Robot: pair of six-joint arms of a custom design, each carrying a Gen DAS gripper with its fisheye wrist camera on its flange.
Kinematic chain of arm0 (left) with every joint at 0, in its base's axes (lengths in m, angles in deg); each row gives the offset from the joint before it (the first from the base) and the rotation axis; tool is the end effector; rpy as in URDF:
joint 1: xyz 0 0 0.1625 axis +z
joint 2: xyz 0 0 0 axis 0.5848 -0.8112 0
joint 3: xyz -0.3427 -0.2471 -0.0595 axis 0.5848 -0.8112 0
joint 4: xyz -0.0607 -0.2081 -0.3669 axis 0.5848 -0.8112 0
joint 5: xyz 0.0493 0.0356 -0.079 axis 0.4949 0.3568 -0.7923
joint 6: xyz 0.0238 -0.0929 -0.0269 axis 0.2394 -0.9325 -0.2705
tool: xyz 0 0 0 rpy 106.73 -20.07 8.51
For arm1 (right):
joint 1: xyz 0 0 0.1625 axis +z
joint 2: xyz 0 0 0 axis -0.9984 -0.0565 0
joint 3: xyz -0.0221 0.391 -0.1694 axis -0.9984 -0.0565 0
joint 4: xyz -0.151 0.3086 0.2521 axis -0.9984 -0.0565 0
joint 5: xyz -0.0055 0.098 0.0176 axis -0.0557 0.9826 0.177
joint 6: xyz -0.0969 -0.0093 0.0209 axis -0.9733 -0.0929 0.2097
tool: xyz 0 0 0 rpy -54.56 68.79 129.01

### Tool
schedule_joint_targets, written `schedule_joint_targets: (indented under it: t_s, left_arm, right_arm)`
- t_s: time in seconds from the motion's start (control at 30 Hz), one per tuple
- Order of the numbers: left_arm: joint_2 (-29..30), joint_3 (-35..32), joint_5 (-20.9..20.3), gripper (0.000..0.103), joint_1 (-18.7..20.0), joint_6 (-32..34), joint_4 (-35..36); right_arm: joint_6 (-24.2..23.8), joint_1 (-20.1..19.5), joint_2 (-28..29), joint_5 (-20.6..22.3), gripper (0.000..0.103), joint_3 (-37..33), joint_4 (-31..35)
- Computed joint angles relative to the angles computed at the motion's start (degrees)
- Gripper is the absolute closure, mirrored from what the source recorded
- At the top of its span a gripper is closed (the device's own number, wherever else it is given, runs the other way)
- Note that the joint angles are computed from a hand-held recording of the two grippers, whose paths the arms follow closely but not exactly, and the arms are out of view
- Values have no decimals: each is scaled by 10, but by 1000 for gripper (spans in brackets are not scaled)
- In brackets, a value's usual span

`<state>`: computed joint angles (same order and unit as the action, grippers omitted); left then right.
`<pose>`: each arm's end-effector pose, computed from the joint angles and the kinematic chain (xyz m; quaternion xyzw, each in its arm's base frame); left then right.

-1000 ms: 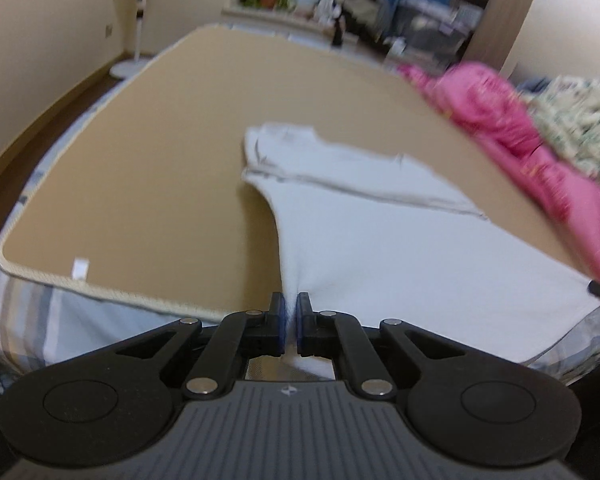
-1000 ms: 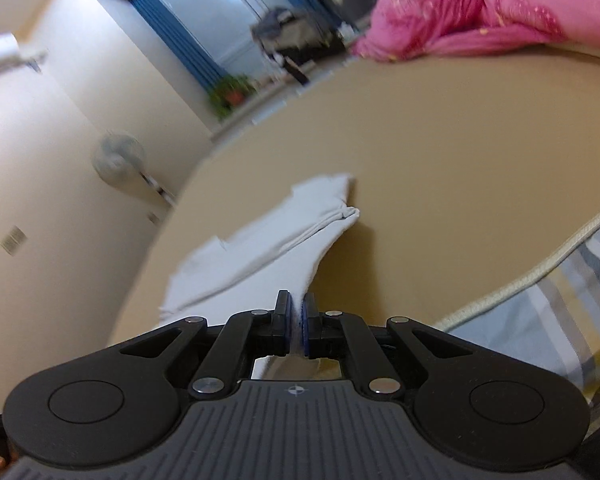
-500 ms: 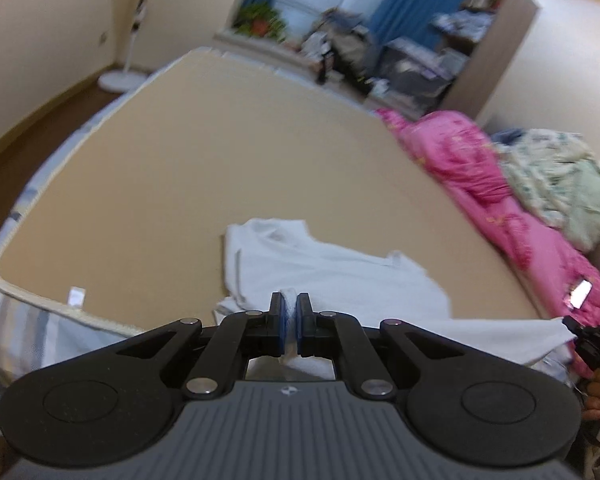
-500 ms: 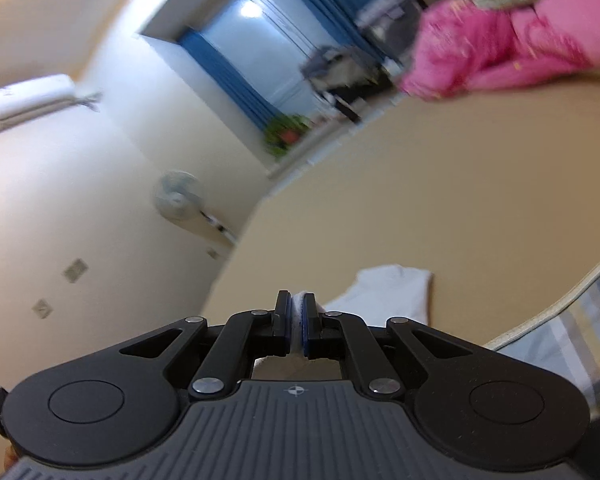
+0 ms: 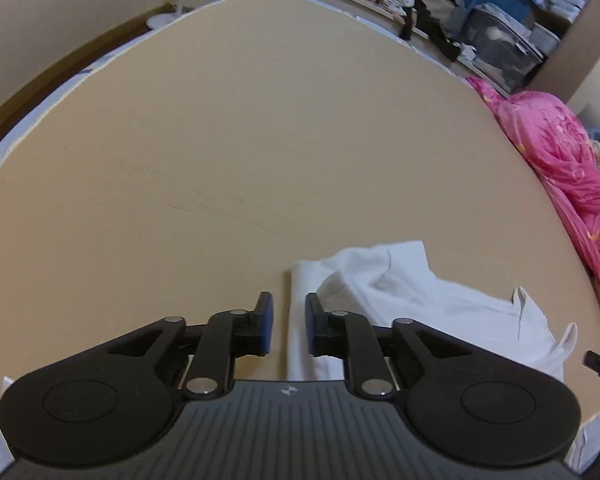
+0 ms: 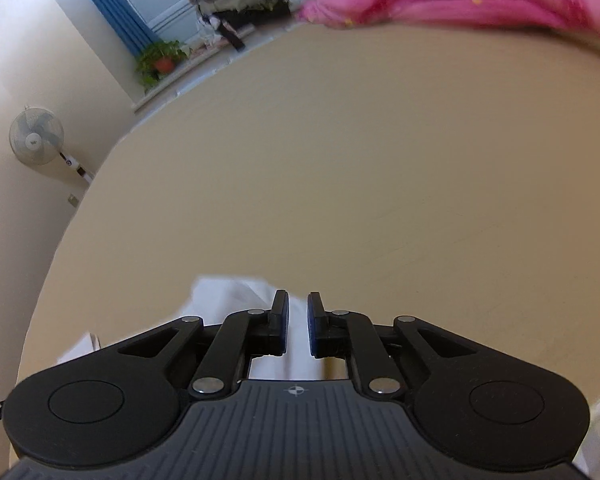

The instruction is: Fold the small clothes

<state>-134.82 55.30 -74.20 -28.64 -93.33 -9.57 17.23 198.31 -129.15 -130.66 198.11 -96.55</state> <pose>-0.1420 -0.2195 0.4856 -0.0689 0.8863 -0.3644 0.2772 0.2143 -0.3085 0.3599 0.0125 -0.9206 0.3653 0.1373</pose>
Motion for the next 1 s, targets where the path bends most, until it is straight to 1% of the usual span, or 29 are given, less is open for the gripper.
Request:
schedule_joint_targets:
  t_s: [0.03,0.07,0.1,0.13,0.17,0.23,0.27,0.3,0.37,0.4,0.43,0.47,0.5,0.53,0.57,0.6,0.63,0.67,0.7,0.73,0.8,0.83,0.87,0.93,1.0]
  left_arm:
    - [-4,0,-4,69,2,17,1]
    - [-3,2,-10,65,7,34,-1]
    - [-2,6,-17,65,14,55,-10]
    - [2,10,-19,65,27,83,-24]
    - [10,17,-17,65,39,106,-38]
    - [21,27,-3,65,56,131,-56]
    - [23,37,3,62,64,146,-75]
    - [27,42,11,61,76,165,-96]
    - [40,53,26,61,89,185,-114]
    - [49,55,32,61,95,193,-118]
    - [54,57,38,61,99,201,-123]
    - [56,60,44,62,103,207,-129]
    - [55,66,50,65,109,216,-143]
    - [54,74,57,82,118,237,-167]
    - [54,78,61,92,124,259,-185]
    - [57,79,69,92,123,262,-183]
    - [61,79,78,94,121,264,-179]
    - [61,79,91,94,117,260,-177]
    - [59,78,105,94,110,248,-172]
    - [55,79,120,94,106,235,-173]
    - [54,79,152,95,100,202,-162]
    - [60,78,168,96,103,186,-154]
    - [64,78,177,96,110,180,-156]
    - [72,84,188,96,132,194,-189]
    - [87,88,186,96,158,224,-222]
  right_arm:
    - [-5,-11,-4,16,92,-5,23]
    - [-35,-18,-10,43,90,-2,23]
    - [-64,-19,-10,55,80,-1,25]
    - [-94,-18,-2,53,74,-4,30]
    - [-113,-12,10,39,66,-7,37]
    - [-145,-1,42,15,65,-15,39]
    - [-164,3,59,7,65,-17,23]
    - [-178,10,67,1,65,-13,5]
    - [-206,11,107,4,65,-23,-34]
    - [-217,12,121,3,66,-26,-43]
    - [-231,15,137,-6,66,-27,-55]
    - [-245,20,144,-16,66,-26,-66]
    - [-262,17,154,-19,66,-26,-86]
    - [-272,14,162,-17,66,-26,-105]
    - [-275,9,166,-9,66,-25,-118]
    - [-275,4,168,0,75,-26,-124]
    - [-271,-1,170,7,87,-29,-124]
    - [-270,-8,158,20,99,-29,-116]
    - [-265,-11,160,29,99,-29,-131]
    - [-262,-11,158,34,99,-24,-171]
    - [-230,-18,151,60,99,-19,-239]
    - [-217,-19,155,60,99,-19,-265]
    - [-211,-17,164,46,99,-21,-287]
    - [-203,-15,186,12,99,-31,-305]
    - [-190,-17,204,-14,99,-43,-292]
